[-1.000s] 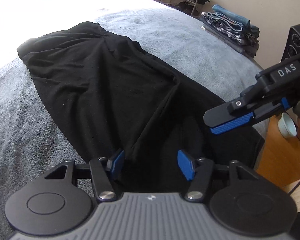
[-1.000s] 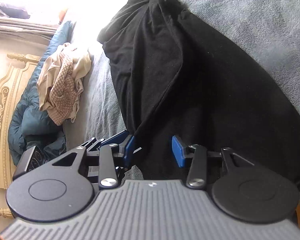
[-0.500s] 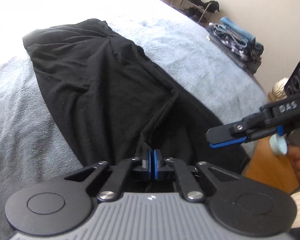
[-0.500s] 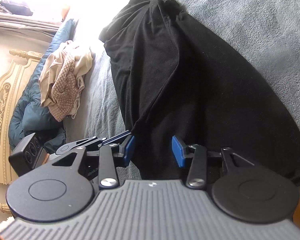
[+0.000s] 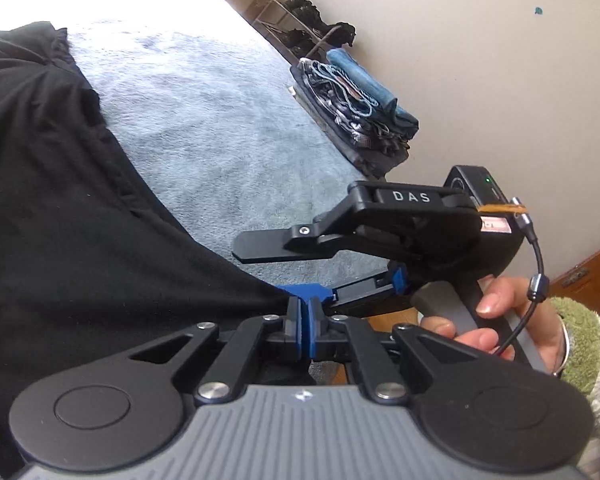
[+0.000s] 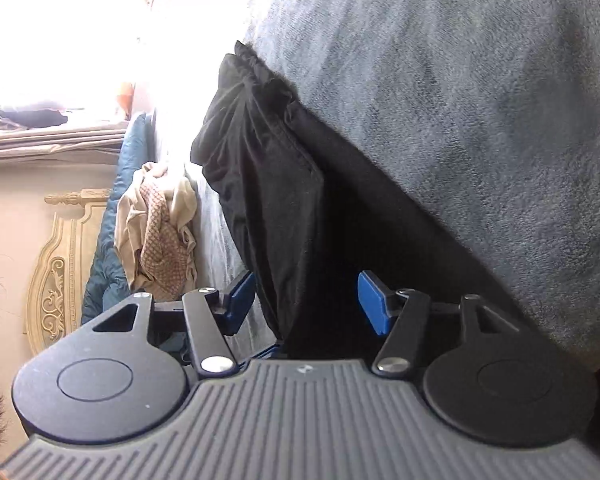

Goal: Fold clothes

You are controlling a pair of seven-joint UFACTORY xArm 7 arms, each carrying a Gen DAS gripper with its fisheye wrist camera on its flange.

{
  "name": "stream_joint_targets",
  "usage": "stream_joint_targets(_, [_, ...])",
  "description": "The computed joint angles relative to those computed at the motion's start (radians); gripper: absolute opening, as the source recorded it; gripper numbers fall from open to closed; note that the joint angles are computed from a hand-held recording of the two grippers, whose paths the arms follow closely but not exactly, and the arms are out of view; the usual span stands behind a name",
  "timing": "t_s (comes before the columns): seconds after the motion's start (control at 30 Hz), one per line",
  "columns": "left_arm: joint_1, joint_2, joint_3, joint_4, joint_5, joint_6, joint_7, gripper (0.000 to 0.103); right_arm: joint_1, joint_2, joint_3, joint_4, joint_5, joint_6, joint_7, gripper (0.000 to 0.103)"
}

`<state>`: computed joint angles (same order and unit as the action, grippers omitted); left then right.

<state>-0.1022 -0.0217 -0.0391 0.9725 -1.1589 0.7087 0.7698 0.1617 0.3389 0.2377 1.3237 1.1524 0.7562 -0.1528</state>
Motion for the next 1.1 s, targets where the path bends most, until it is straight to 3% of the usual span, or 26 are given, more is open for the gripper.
stream_joint_targets(0.03, [-0.005, 0.029, -0.006, 0.017, 0.015, 0.01, -0.014, 0.009, -0.007, 0.012, -0.006, 0.005, -0.012, 0.018, 0.003, 0.057])
stream_joint_targets(0.1, [-0.013, 0.061, -0.021, 0.03, 0.059, 0.011, -0.062, 0.029, -0.024, 0.048, -0.01, 0.017, -0.021, 0.059, 0.015, 0.057])
stream_joint_targets(0.3, [-0.014, -0.054, -0.019, -0.068, 0.079, 0.076, -0.111, 0.05, -0.066, 0.121, 0.001, 0.049, -0.036, 0.145, 0.004, 0.057])
stream_joint_targets(0.47, [-0.014, -0.27, 0.009, -0.239, 0.265, 0.08, -0.349, 0.049, -0.078, 0.13, 0.004, 0.07, -0.076, 0.2, -0.014, 0.057])
stream_joint_targets(0.67, [0.064, -0.463, -0.028, -0.375, 0.661, 0.056, -0.64, 0.049, -0.052, 0.134, -0.003, 0.115, -0.201, 0.254, -0.027, 0.056])
stream_joint_targets(0.77, [0.079, -0.483, -0.028, -0.404, 0.79, 0.033, -0.678, 0.05, -0.027, 0.14, -0.004, 0.142, -0.272, 0.256, -0.026, 0.051])
stream_joint_targets(0.9, [0.049, -0.473, -0.021, -0.431, 0.912, -0.015, -0.675, 0.051, 0.013, 0.138, -0.016, 0.177, -0.412, 0.259, -0.027, 0.02])
stream_joint_targets(1.1, [0.005, -0.459, -0.025, -0.482, 1.021, -0.09, -0.712, 0.05, 0.025, 0.137, -0.013, 0.189, -0.464, 0.243, 0.009, 0.015])
